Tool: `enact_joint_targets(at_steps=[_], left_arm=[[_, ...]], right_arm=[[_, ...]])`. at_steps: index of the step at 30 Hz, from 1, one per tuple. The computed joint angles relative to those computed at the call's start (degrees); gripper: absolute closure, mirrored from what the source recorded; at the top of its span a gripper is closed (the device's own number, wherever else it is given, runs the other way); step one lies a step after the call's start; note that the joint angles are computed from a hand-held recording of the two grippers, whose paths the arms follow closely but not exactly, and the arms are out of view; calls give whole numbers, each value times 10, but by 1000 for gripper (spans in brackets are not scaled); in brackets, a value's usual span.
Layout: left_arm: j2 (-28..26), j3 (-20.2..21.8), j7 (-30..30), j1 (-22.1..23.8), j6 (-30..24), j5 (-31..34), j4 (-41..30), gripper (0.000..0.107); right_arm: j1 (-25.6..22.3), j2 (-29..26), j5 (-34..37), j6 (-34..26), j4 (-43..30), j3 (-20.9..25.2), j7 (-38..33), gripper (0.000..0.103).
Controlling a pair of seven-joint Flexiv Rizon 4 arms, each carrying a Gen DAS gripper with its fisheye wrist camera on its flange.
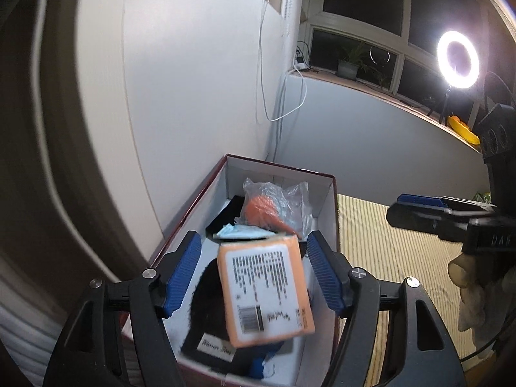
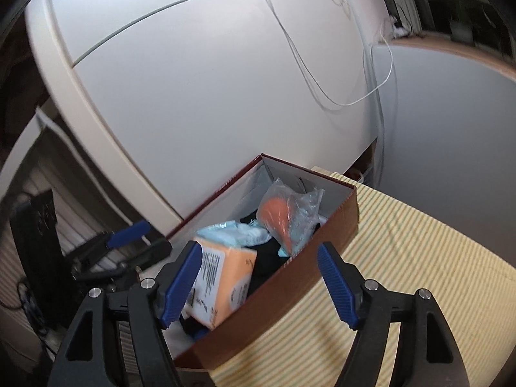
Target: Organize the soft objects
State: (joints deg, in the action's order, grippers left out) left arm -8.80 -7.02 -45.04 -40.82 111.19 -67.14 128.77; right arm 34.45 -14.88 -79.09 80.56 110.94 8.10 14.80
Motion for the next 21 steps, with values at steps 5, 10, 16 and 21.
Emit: enact_joint_targets(at_steps=[5, 10, 16, 21], left_arm=[[35, -3, -152, 40, 4, 166, 61, 34], [60, -16, -187, 39, 29, 192, 97, 34], [80, -58, -165, 23, 89, 136, 134, 27], [86, -85, -153, 0, 129, 77, 154, 26]], right_arm=[[11, 33, -43, -58, 31, 18, 22, 30], [12, 69, -83, -115, 67, 49, 74, 24], [18, 104, -94, -169, 99, 81, 113, 21], [29, 123, -105, -205, 122, 101, 148, 13]])
